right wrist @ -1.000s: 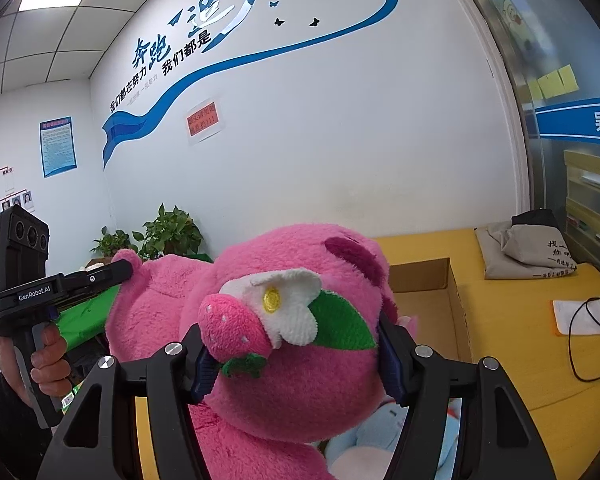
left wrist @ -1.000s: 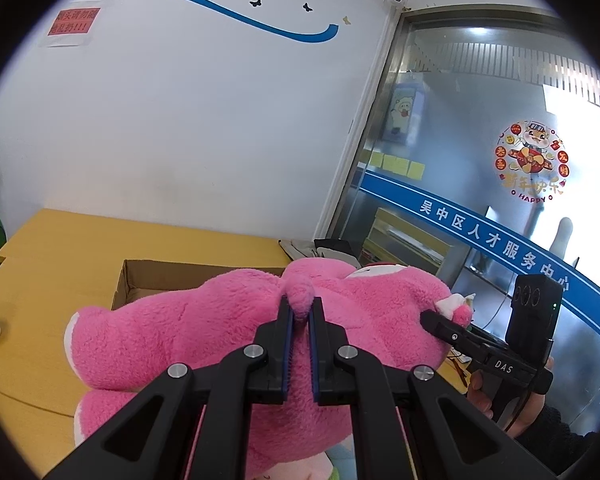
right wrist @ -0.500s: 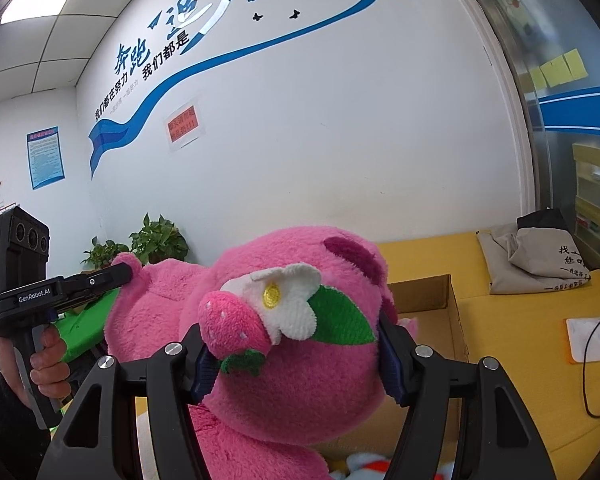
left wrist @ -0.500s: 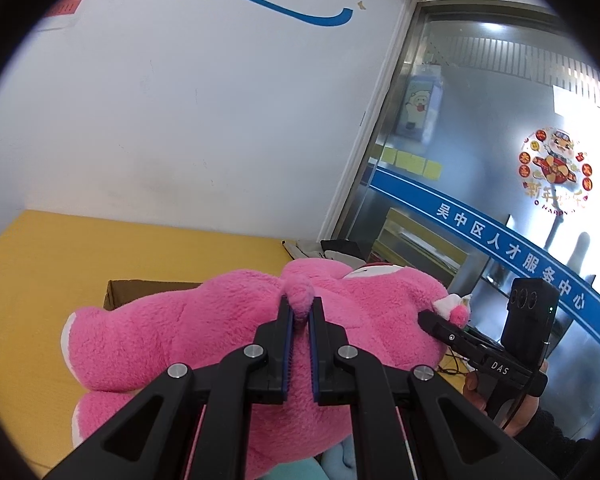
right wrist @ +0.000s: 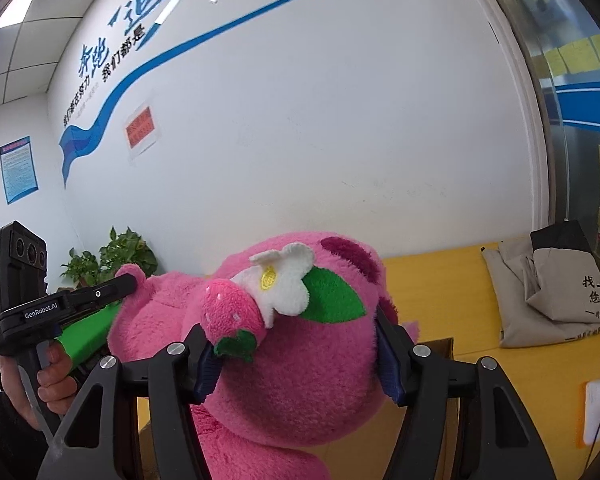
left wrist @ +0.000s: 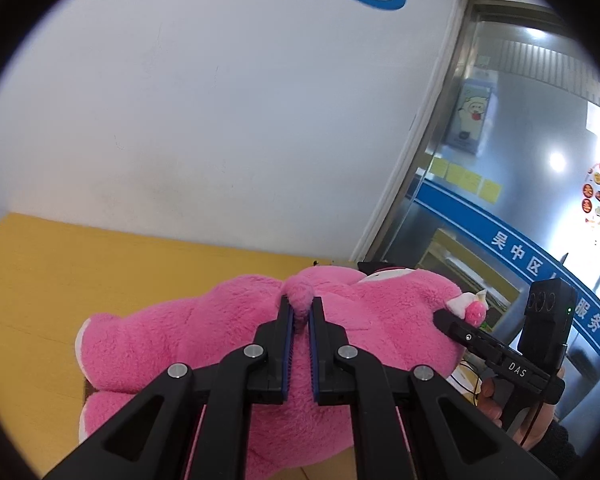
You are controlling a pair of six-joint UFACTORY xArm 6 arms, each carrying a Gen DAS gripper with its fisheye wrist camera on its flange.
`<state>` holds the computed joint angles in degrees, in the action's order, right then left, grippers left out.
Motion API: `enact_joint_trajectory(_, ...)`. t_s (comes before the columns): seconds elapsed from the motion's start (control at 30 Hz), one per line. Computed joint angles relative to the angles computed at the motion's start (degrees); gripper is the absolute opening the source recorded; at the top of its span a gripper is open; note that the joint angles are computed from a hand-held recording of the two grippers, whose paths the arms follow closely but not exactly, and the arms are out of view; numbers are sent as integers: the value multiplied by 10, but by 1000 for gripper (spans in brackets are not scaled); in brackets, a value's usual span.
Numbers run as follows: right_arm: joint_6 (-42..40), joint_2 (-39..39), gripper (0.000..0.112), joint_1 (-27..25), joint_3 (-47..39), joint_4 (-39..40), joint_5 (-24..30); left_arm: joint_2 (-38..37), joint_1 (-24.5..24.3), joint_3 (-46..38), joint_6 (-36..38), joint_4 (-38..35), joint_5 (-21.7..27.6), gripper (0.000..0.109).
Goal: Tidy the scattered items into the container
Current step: 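Carry the pink bear over the cardboard box and lower it inside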
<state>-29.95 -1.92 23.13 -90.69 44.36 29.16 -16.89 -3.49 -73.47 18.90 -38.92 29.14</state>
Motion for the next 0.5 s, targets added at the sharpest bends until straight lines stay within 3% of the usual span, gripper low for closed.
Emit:
enact_joint_trajectory(0.17,26,65,67,-18,-18,-4,-2,58,-8,12,-13,1,-11,6)
enact_joint_trajectory(0.3,51,85,68,-27,12,-39,7,96,-6,20,-41,32,16,6)
enact_joint_trajectory(0.5,46,89,67,-31,41,-41,3,98,-11,32,-47,54,19,6)
